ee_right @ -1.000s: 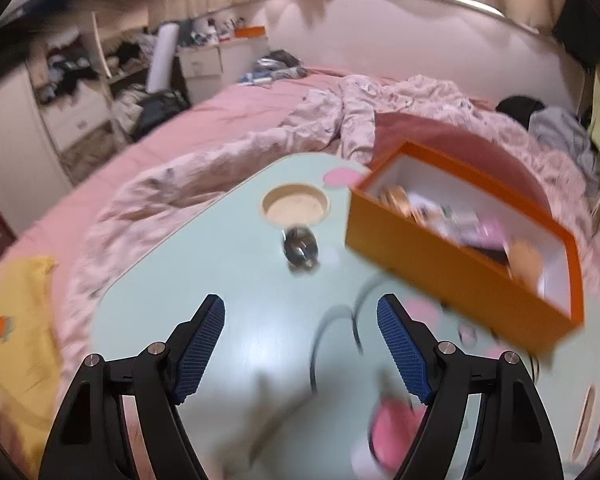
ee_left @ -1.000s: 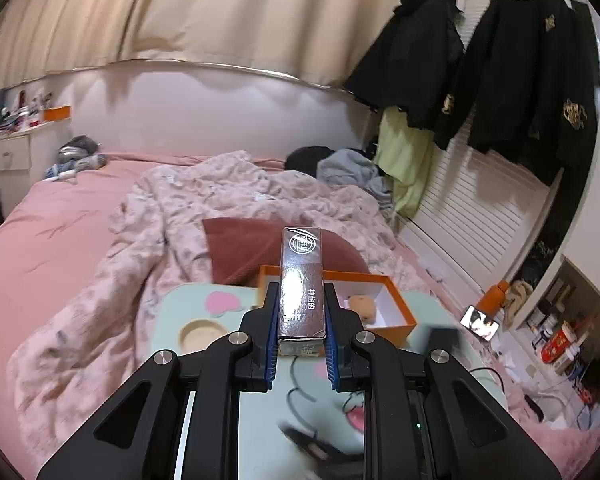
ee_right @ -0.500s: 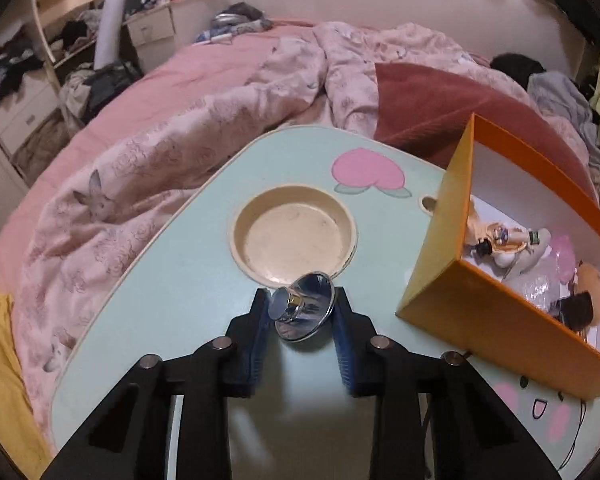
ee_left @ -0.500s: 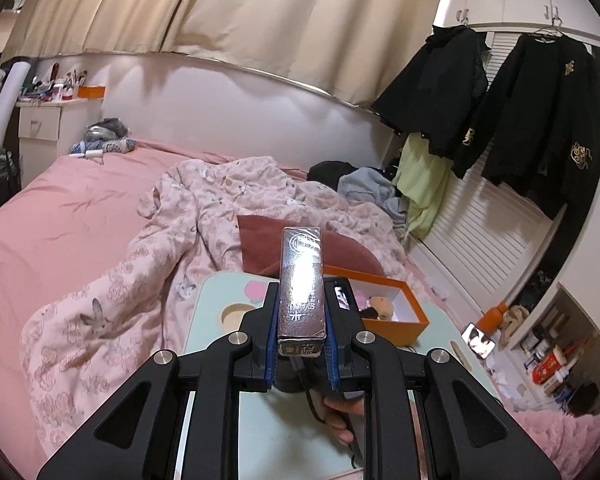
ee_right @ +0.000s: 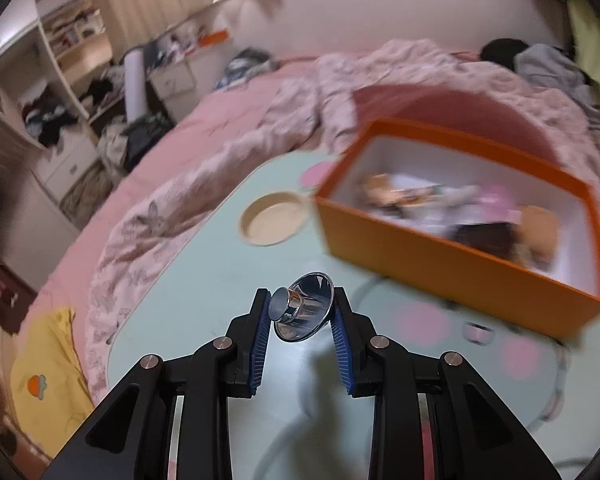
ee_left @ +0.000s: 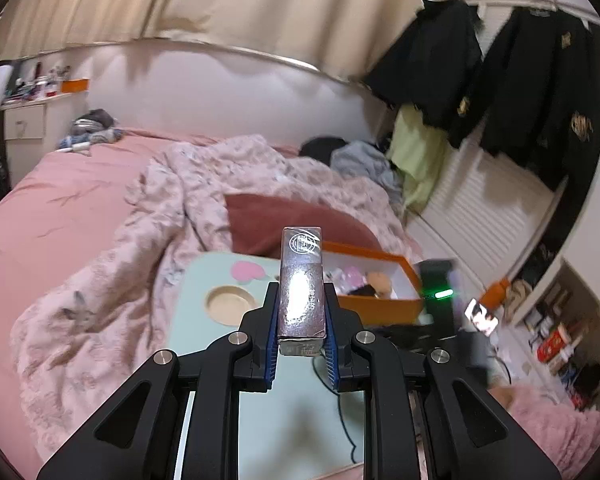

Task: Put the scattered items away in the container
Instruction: 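Grasp the small silver metal piece with the right gripper while the left holds the brown box, then lower the brown box and silver piece into the orange box, opening both grippers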

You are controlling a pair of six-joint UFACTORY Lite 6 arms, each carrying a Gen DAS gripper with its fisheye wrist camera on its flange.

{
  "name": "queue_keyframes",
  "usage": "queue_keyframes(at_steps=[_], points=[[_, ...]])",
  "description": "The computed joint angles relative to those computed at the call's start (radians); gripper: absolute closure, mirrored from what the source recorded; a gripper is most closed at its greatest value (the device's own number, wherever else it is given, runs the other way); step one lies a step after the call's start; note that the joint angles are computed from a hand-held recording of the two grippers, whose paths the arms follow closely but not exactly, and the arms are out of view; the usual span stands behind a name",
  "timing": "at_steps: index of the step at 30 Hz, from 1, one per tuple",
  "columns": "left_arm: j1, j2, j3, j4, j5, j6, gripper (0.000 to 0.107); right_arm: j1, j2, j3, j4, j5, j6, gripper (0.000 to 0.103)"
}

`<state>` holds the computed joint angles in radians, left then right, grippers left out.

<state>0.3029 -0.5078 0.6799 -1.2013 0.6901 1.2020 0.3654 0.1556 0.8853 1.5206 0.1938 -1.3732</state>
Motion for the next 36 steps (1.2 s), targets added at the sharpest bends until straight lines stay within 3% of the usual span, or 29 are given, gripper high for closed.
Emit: queue_keyframes(at_steps=[2,6,11,15,19,26,28,31,34,36], points=[[-0.124,0.055,0.023,0.016,-0.089,-0.038,0.087,-0.082,-0.102,-0.081,0.025,0.03,-0.046,0.075],[-0.308,0.276,0.162,0.059,-0.152,-0.131,0.087,-0.243,-0.184,-0.126,-0.034,0.08,-0.042,0.075],[-0.521,0.568,0.448,0.32,-0.247,-0.42,0.087,-0.425,-0.145,-0.034,-0.112,0.166,0.021,0.075],[-0.638,0.79,0.704,0.686,-0.271,-0.783,0.087,-0.464,-0.07,0.077,-0.2,0.16,0.107,0.075],[-0.667,0.999,0.964,0.891,-0.175,-0.99,0.087,-0.432,0.007,0.182,-0.331,0.108,0.235,0.075],[-0.637,1.308,1.374,0.891,0.002,-1.084,0.085,-0.381,0.206,0.377,-0.539,0.036,0.493,0.074],[-0.621,1.388,1.474,0.891,0.047,-1.131,0.084,-0.388,0.274,0.444,-0.569,0.059,0.543,0.074],[-0.612,1.402,1.468,0.918,0.031,-1.185,0.076,-0.398,0.332,0.502,-0.662,0.081,0.663,0.067],[-0.596,1.316,1.31,0.884,-0.045,-1.152,0.074,-0.412,0.309,0.462,-0.527,0.06,0.526,0.054],[-0.594,1.283,1.261,0.909,-0.07,-1.163,0.071,-0.411,0.286,0.429,-0.484,0.035,0.468,0.051]])
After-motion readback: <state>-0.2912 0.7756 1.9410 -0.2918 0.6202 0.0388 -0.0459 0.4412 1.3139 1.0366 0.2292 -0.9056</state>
